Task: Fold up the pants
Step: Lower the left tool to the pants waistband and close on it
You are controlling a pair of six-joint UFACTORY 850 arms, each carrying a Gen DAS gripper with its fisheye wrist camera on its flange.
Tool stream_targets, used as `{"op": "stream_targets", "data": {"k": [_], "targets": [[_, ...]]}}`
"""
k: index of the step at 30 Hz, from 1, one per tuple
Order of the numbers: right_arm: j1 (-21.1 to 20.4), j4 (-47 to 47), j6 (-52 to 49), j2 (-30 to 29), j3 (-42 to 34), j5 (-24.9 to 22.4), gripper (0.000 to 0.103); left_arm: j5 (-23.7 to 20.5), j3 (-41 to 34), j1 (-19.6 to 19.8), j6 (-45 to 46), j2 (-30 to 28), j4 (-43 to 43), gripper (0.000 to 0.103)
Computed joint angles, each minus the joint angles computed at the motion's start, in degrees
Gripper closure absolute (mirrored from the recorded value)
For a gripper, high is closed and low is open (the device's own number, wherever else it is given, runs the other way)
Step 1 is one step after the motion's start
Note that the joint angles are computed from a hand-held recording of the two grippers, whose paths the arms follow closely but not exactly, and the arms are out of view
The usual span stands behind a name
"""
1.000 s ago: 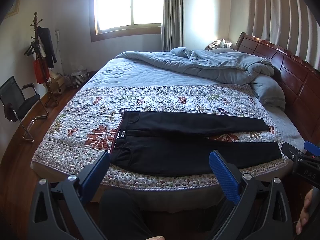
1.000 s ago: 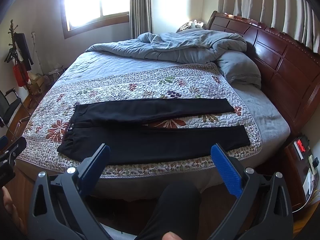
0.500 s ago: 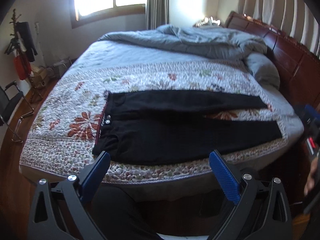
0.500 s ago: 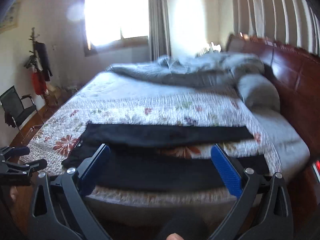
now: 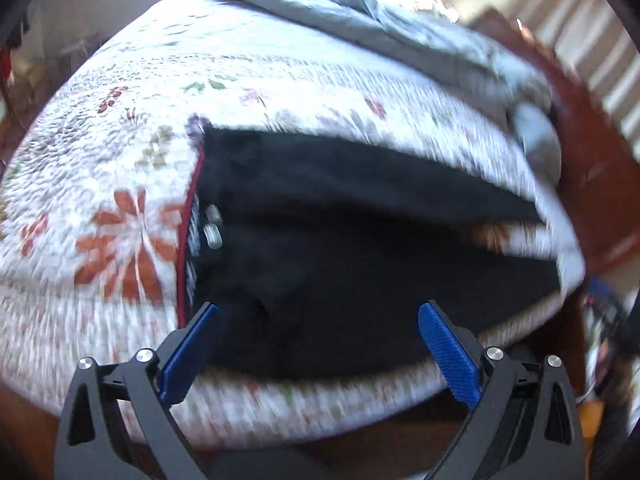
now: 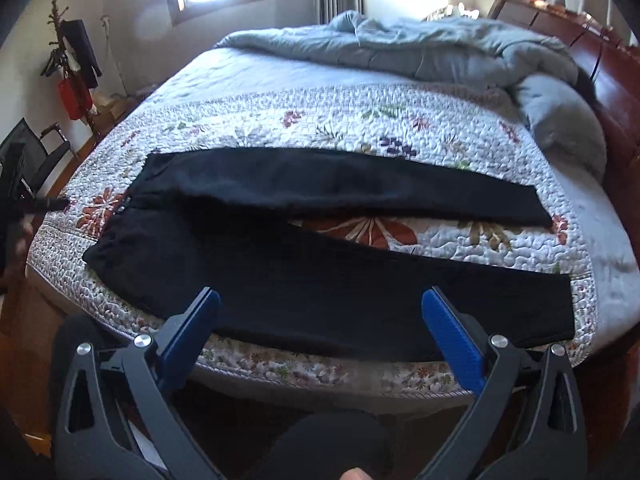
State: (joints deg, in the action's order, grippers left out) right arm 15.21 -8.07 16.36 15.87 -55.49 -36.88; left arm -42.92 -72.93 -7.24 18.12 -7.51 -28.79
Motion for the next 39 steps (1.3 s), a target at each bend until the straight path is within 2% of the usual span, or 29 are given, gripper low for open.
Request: {"op": "stream_targets", "data": {"k": [4,7,9,12,16,21,25,27,29,31,33,36,39], "targets": [[-0.79,0.07,-0.76,-4.27,-1.61,0.16,0.003,-4.04,-14.48,5.81,5.60,-14.40,-7.98,0.004],[-1.52,3.00,-2.60,-7.93,-2.89,0.10,0.003,-7.04,-25.50,7.93,4.90,-25.06,-10.19,0.004],[-2.06,5.41,-4.42,-10.25,-3.85,0.07,0.003,-9.52,-33.07,8.50,2.45,-31.87,-9.26,0.004],[-2.87,9.01,-7.64,-13.16,-5.41,-0.04,0.003,-15.56,-46.25,9.07,-1.57,-43.13,-7.77,0.004],[-4.05,10.53,-9.41,-16.94,-7.59,-0.76,0.003,-22.21,-58.03,8.88,-1.69,-52.37,-8.61,0.004],[-6.73,16.22,-13.61,-20.29,-9.39,-0.73,0.003,-26.34,-66.24,8.10,-0.14,-57.73,-7.03,0.004],[-10.17,23.52,-20.87,-21.16,-10.45,-1.15,0.003,-32.47,-72.35,7.24,2.03,-61.05,-7.42,0.009],[-14.23,30.86,-28.39,-21.84,-12.13,-2.61,0.003,-35.71,-75.63,6.84,2.55,-62.91,-7.22,0.015],[-18.74,37.20,-35.01,-23.30,-14.76,-5.84,0.003,-36.75,-79.10,6.35,1.24,-64.90,-4.80,0.023],[-24.91,39.97,-38.23,-26.34,-19.36,-9.10,0.003,-36.94,-81.94,6.44,-0.66,-66.55,-3.95,0.044],[-30.55,40.92,-39.23,-30.65,-24.95,-13.13,0.003,-36.86,-82.51,6.95,-1.90,-66.98,-4.51,0.052],[-37.54,40.76,-39.10,-37.98,-34.12,-17.66,0.003,-34.47,-77.17,6.96,-0.57,-64.05,-4.22,0.053],[-42.03,37.60,-36.52,-46.95,-44.80,-21.16,0.003,-34.06,-77.68,6.56,-1.95,-64.22,-2.69,0.052]]}}
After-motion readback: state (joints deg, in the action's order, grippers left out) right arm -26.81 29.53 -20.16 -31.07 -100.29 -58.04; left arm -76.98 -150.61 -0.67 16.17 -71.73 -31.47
